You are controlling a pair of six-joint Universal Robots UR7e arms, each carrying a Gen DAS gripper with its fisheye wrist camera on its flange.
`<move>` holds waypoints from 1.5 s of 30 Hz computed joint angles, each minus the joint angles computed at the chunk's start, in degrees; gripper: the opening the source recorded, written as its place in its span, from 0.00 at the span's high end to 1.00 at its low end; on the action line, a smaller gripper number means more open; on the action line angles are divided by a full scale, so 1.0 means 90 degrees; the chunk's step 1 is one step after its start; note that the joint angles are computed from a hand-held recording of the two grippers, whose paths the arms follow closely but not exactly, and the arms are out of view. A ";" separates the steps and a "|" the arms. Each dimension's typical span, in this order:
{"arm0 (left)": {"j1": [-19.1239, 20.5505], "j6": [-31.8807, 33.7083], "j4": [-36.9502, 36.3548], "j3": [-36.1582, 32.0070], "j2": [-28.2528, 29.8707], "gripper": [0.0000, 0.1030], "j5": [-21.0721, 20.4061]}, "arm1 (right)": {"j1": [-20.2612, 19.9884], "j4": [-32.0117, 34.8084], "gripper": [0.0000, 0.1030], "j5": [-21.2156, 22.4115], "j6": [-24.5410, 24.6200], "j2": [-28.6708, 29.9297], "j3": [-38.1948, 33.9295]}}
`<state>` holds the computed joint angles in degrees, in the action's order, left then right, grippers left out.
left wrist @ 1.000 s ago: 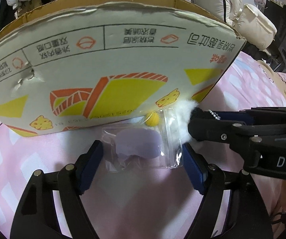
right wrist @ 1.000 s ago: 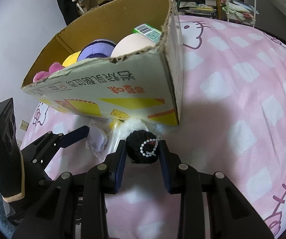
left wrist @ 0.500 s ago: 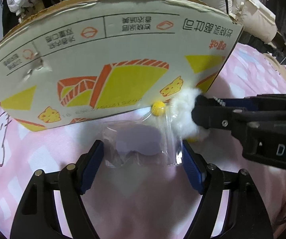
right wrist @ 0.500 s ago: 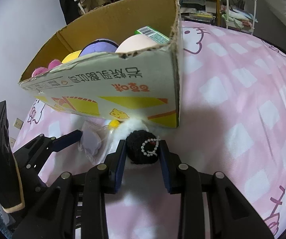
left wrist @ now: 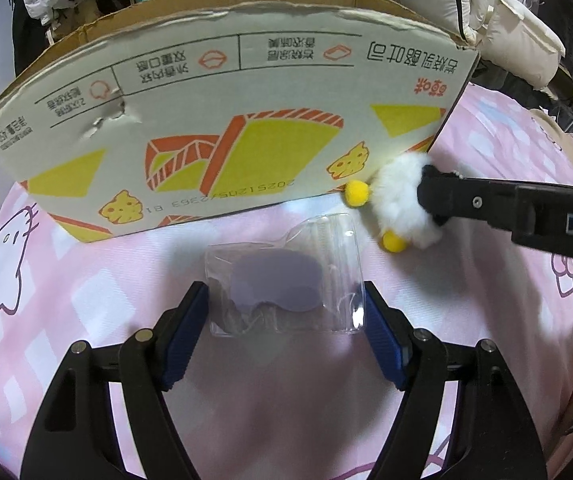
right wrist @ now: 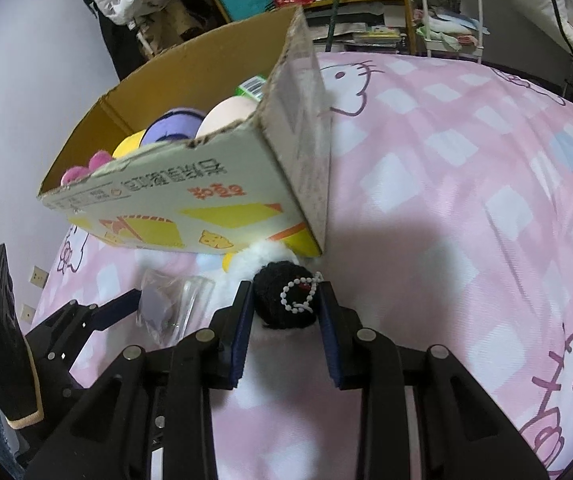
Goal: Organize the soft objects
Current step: 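Grasp the clear bag with the left tool while the right tool grasps the black pom-pom, then lift both items over the box and open both tools to drop them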
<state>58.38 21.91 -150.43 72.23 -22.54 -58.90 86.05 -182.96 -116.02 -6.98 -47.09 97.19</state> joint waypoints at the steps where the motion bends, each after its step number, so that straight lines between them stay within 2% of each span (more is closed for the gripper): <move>1: -0.0004 0.0006 -0.0035 0.0019 -0.0013 0.28 0.0000 | -0.0010 -0.0032 0.68 0.0030 0.0007 -0.0025 0.0026; 11: -0.0104 -0.0029 -0.0551 0.0423 -0.0225 0.28 0.0096 | 0.0021 -0.0503 0.68 0.0100 0.0030 -0.0161 0.0266; 16: -0.0202 0.0174 -0.1244 0.0807 -0.0472 0.28 0.0275 | 0.0106 -0.0824 0.68 0.0109 -0.0057 -0.0273 0.0450; 22: -0.0294 0.0328 -0.2265 0.1281 -0.0881 0.28 0.0172 | 0.0374 -0.1553 0.69 0.0048 -0.0521 -0.0362 0.0751; 31: -0.0528 0.1256 -0.4181 0.1777 -0.1176 0.28 0.0054 | 0.0861 -0.2798 0.69 -0.0161 -0.1474 -0.0307 0.0848; 38: -0.0631 0.1547 -0.4596 0.1693 -0.1307 0.28 -0.0292 | 0.1140 -0.3159 0.69 -0.0326 -0.2178 -0.0224 0.0534; 45: -0.0694 0.2023 -0.4646 0.1003 -0.1090 0.28 -0.0580 | 0.1218 -0.2836 0.69 -0.0202 -0.2457 -0.0130 -0.0061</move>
